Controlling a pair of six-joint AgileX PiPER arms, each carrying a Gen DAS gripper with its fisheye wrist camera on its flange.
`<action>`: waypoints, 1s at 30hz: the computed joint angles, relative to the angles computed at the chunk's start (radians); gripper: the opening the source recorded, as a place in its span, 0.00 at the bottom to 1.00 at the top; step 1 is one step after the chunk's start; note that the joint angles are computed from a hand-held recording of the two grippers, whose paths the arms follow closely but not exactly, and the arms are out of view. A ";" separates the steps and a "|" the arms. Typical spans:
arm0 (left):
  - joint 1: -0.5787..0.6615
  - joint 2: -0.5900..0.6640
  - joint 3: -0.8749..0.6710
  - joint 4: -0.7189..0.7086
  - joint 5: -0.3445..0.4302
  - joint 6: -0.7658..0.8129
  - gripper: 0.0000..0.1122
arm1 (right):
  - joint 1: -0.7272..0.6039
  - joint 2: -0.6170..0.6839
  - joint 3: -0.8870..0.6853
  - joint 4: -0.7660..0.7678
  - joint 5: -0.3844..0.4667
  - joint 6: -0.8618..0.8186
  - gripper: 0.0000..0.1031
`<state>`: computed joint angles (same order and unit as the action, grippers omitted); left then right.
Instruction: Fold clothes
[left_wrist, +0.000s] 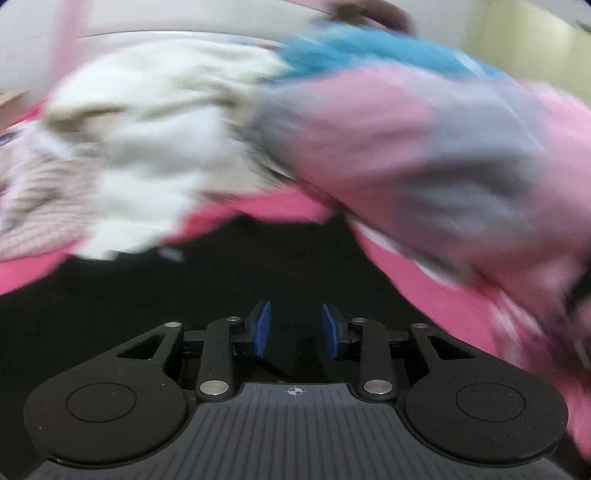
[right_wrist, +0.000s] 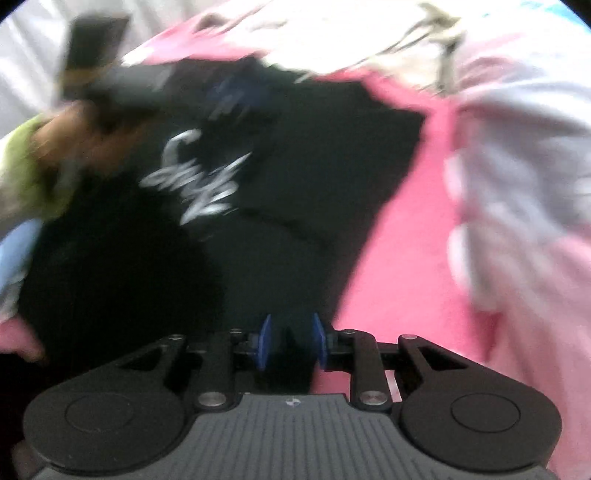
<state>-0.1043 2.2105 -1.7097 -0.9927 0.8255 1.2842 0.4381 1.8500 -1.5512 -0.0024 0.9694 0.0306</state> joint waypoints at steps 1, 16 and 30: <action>-0.013 -0.017 0.044 -0.005 -0.005 0.066 0.28 | 0.018 -0.004 0.030 -0.049 -0.051 0.042 0.26; -0.109 -0.120 0.341 -0.165 -0.189 0.497 0.06 | 0.160 0.082 0.163 -0.618 -0.284 0.485 0.04; -0.177 -0.112 0.363 -0.194 -0.209 0.547 0.01 | 0.241 0.099 0.263 -0.894 -0.144 0.770 0.04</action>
